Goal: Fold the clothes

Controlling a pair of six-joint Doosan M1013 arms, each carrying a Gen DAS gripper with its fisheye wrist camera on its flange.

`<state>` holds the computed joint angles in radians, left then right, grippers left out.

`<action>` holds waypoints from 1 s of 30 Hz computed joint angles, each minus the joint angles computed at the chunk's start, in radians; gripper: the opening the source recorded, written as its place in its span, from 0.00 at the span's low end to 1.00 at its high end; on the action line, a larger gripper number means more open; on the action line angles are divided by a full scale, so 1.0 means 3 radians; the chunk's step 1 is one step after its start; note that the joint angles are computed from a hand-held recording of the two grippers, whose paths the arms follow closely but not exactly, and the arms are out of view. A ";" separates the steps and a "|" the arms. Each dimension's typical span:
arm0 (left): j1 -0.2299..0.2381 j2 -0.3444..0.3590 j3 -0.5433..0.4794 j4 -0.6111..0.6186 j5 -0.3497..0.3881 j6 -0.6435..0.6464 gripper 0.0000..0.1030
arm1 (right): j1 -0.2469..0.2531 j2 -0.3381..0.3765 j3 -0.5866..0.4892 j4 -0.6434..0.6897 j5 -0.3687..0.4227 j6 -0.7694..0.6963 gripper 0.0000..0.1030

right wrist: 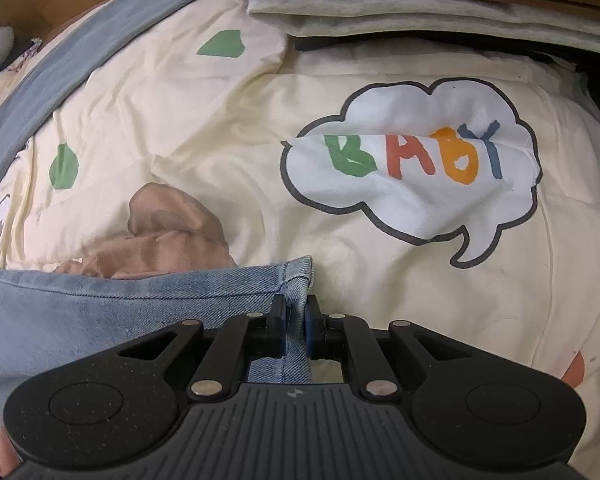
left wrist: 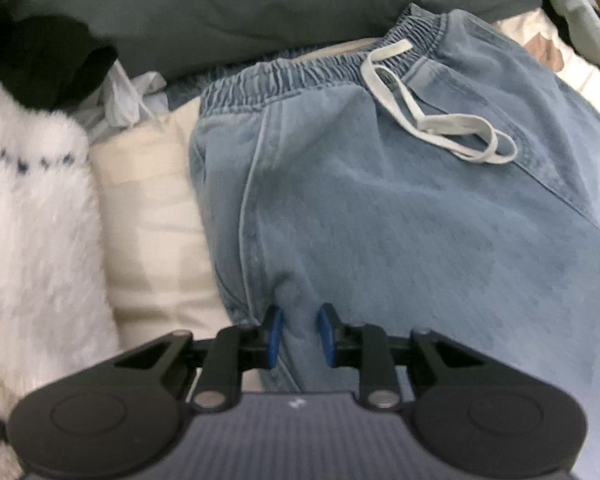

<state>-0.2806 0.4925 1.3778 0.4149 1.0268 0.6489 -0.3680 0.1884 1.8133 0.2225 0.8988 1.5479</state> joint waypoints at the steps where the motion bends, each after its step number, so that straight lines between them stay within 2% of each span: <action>1: -0.0001 0.0021 -0.0030 0.0023 0.0035 0.0008 0.23 | 0.0004 -0.0001 0.0000 -0.0017 0.0003 0.0018 0.06; 10: 0.0036 0.0117 -0.0193 0.0289 0.0175 -0.0187 0.23 | 0.0013 -0.0011 -0.0003 -0.0081 0.0065 0.0020 0.06; 14: 0.0130 0.0165 -0.0274 0.0357 0.0169 -0.0286 0.24 | 0.0012 -0.0004 -0.0012 -0.0100 0.0103 0.0029 0.06; 17: 0.0225 0.0220 -0.0366 0.0196 0.0226 -0.0222 0.24 | 0.0014 0.0013 -0.0029 -0.0098 0.0144 0.0015 0.06; 20: 0.0235 0.0309 -0.0519 0.0178 0.0391 -0.0074 0.24 | 0.0008 0.0006 -0.0051 -0.0066 0.0174 -0.0083 0.07; 23: 0.0217 0.0332 -0.0607 0.0137 0.0581 -0.0148 0.24 | -0.0010 -0.0042 -0.0067 -0.0065 0.0179 -0.0140 0.12; 26: 0.0170 0.0360 -0.0743 0.0092 0.0834 0.0064 0.23 | -0.0016 -0.0104 -0.0072 -0.0127 0.0126 -0.0136 0.15; 30: 0.0131 0.0286 -0.0771 0.0001 0.0750 0.0182 0.24 | -0.0018 -0.0159 -0.0090 -0.0182 0.0011 -0.0079 0.17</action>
<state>-0.2412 0.5784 1.1464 0.4151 1.2517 0.7036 -0.3735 0.1408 1.7863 0.1678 0.9020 1.5242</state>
